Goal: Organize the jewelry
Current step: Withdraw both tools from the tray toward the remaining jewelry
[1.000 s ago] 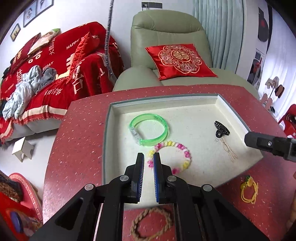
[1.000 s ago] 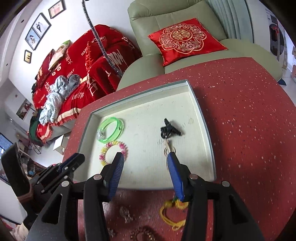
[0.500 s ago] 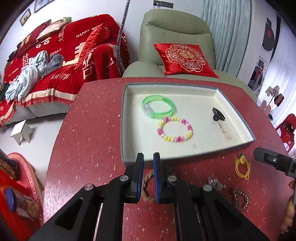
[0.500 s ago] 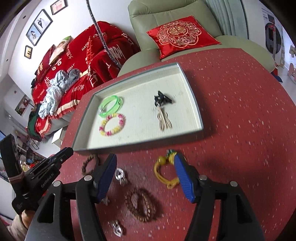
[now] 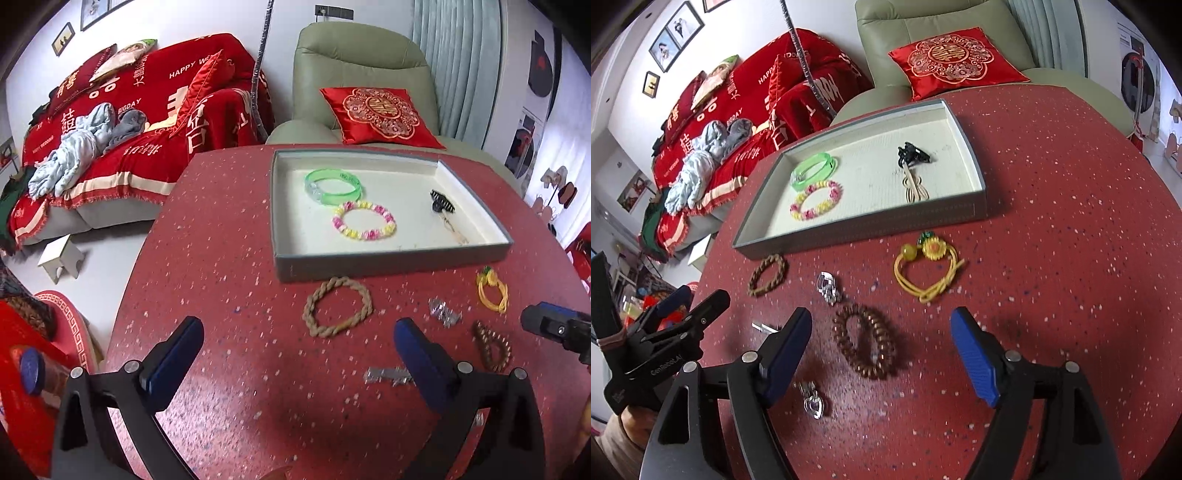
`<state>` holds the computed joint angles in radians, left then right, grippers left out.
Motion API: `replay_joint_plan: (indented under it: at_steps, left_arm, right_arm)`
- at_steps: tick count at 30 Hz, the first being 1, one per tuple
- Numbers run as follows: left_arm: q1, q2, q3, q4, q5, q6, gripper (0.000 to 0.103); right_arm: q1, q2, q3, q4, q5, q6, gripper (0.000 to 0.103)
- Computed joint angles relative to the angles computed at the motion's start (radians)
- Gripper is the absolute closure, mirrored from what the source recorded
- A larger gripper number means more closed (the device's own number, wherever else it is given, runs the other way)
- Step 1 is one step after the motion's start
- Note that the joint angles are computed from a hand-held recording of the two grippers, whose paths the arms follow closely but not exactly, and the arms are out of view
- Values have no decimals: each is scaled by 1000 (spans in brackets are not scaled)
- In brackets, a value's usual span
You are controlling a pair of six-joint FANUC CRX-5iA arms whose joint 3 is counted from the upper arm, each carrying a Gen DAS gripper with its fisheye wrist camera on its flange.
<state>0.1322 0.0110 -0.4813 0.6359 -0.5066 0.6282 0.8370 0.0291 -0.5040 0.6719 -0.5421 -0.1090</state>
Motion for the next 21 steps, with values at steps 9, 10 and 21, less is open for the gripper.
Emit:
replay_joint_plan:
  at_steps: [9, 10, 21]
  left_arm:
    - [41, 13, 3, -18, -78, -4, 0]
    - [38, 5, -2, -23, -79, -4, 0]
    - [40, 55, 81, -98, -118, 94, 0]
  right_arm:
    - [40, -8, -8, -21, -63, 10, 23]
    - [42, -10, -10, -21, -68, 8, 23]
    - [47, -2, 2, -45, -131, 38, 23]
